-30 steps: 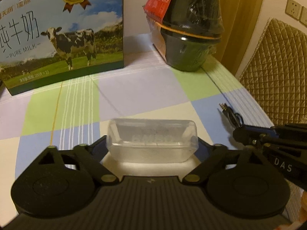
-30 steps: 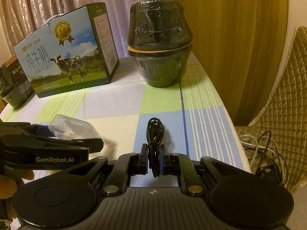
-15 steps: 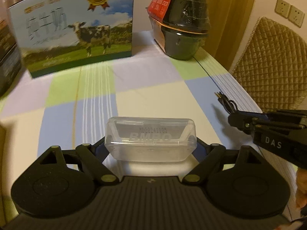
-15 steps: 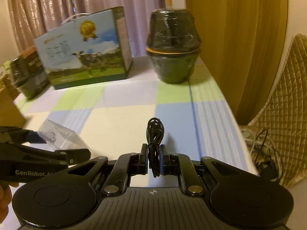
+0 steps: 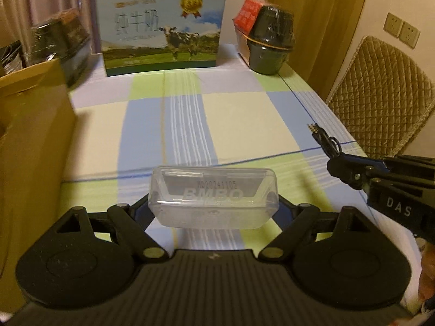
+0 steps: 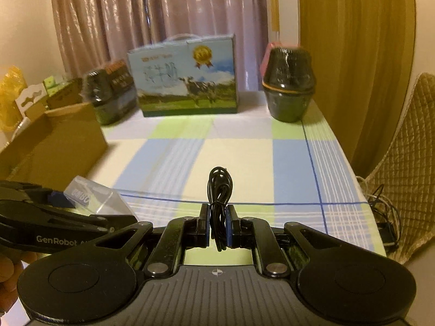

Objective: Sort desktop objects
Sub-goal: 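Lift and carry the plastic box and cable over the cardboard box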

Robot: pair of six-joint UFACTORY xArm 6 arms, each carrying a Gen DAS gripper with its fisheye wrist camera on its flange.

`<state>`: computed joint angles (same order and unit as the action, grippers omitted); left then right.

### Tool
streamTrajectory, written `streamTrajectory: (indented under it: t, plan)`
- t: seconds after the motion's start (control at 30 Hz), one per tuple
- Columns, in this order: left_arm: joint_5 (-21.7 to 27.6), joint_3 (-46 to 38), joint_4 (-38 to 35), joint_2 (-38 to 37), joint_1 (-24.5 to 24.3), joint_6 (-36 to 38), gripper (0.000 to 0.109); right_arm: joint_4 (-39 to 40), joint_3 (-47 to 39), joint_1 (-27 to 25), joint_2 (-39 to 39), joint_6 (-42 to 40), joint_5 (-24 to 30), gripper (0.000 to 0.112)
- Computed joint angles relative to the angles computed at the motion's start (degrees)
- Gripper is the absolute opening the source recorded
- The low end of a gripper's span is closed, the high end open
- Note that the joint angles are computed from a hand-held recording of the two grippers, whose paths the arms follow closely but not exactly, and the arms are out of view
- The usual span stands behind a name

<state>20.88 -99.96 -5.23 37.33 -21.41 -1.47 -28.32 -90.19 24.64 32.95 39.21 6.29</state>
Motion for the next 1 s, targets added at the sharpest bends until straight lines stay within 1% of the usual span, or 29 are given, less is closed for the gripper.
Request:
streamTrajectory:
  t: [0.07, 0.13, 0.23, 0.33, 0.4, 0.67, 0.77, 0.83, 0.9, 1.0]
  plan:
    - [-1.69, 5.25, -0.79, -3.97, -0.08, 1.03, 0.083, -5.04, 2.78, 0.47, -2.7, 5.98, -0.53, 0.008]
    - [-3.43, 10.28, 0.96, -7.88, -0.06, -0.16, 0.083, -9.78, 4.95, 1.2, -5.09, 10.75, -0.65, 0.008]
    - [-5.51, 17.43, 0.74, -13.71, 0.11, -0.27, 0.084, -15.92, 7.52, 2.27, -8.19, 17.07, -0.51, 0.008]
    - [-7.36, 23.86, -1.98, -18.78, 0.34, 1.62, 0.084, -20.82, 9.92, 3.25, -11.11, 23.08, -0.43, 0.008]
    - [-8.66, 27.8, -2.96, -21.95, 0.65, 2.04, 0.084, -23.55, 10.82, 4.06, -12.56, 25.27, -0.01, 0.008]
    - [-12.59, 38.62, -1.33, -31.51, 1.41, 0.59, 0.084, -28.09, 13.28, 6.35, -15.97, 29.29, 0.44, 0.008]
    - [-12.82, 40.64, -1.01, -33.52, 1.74, 0.03, 0.084, -29.86, 14.18, 7.02, -17.18, 30.54, 0.5, 0.008]
    - [-13.1, 41.94, 0.6, -34.7, 2.22, -1.61, 0.084, -29.6, 14.57, 7.29, -17.63, 30.34, 0.32, 0.008]
    - [-13.24, 43.33, -0.34, -36.08, 2.47, -1.52, 0.084, -29.55, 14.49, 7.65, -17.69, 30.11, 0.22, 0.008]
    - [-14.04, 45.14, 2.02, -37.75, 3.05, -3.74, 0.084, -29.56, 14.51, 8.15, -17.73, 30.13, -0.1, 0.008]
